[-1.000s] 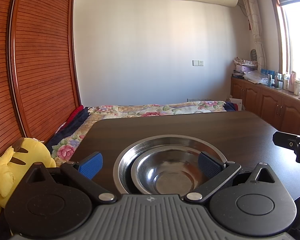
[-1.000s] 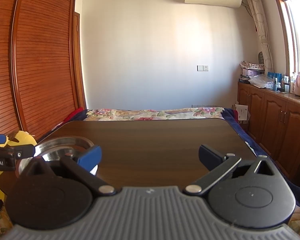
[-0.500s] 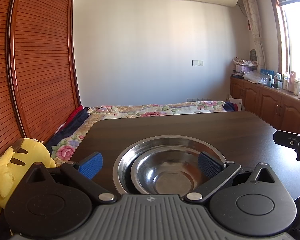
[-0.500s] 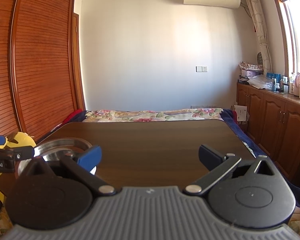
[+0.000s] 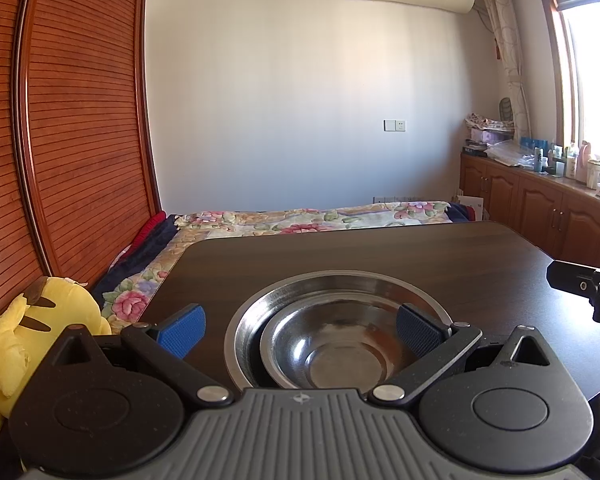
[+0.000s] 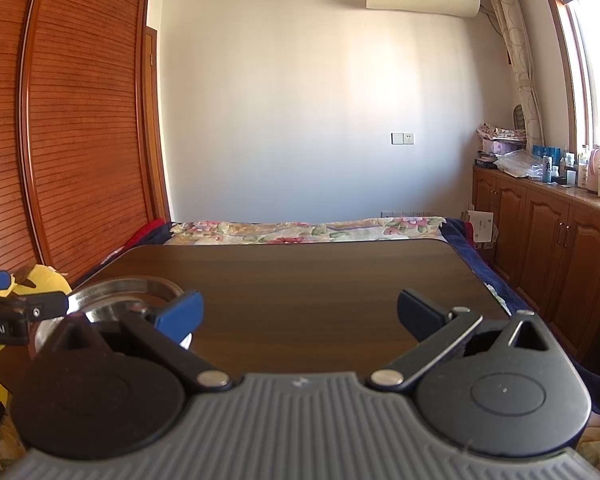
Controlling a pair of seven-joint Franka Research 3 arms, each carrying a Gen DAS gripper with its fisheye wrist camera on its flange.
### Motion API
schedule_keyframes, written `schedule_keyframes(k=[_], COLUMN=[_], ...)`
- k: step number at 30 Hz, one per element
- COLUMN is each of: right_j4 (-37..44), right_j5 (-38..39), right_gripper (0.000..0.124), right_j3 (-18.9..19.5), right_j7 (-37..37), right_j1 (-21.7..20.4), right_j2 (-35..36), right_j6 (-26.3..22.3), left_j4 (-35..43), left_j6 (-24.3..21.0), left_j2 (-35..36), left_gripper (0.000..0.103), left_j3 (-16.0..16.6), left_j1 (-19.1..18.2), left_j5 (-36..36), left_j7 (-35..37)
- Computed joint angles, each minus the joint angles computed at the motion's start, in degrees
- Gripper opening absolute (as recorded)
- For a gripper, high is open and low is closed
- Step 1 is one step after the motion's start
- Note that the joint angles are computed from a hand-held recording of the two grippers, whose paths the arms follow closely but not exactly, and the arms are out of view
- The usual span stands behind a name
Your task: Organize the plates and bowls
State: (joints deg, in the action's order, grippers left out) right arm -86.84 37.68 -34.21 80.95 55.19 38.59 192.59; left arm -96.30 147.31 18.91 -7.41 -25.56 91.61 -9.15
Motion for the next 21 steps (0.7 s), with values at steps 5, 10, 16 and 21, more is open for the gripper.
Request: schedule_keyframes(k=[5,10,16,21], right_j4=[-0.1,-0.3,-0.3,-0.5], right_j5=[0.2,0.3,0.4,0.5], right_gripper=[0.103,0.103,0.103,0.103], right_j3=[0.7,0.9,1.0,1.0], right_j7=[-0.5,-0.6,-0.5,-0.5], right_j1=[-0.5,-0.5,-0.6,-0.4], right_j2=[-0.2,-0.4,-0.4,-0.4], right_j6=[0.2,0.1,0.0,0.2], left_j4=[0.1,0.1,0.2,0.5], left_j6=[0.1,0.2,0.5,0.4], left_j2=[0.1,0.2,0.3,0.5], left_gripper=[0.103,0.103,0.103,0.103], left_j3=[0.1,0.1,0.2,0.3], left_j1=[0.0,0.0,0.1,-0.1], left_j5=[0.0,-0.1,-0.2,-0.2], left_j7=[0.1,0.3,0.2,0.3])
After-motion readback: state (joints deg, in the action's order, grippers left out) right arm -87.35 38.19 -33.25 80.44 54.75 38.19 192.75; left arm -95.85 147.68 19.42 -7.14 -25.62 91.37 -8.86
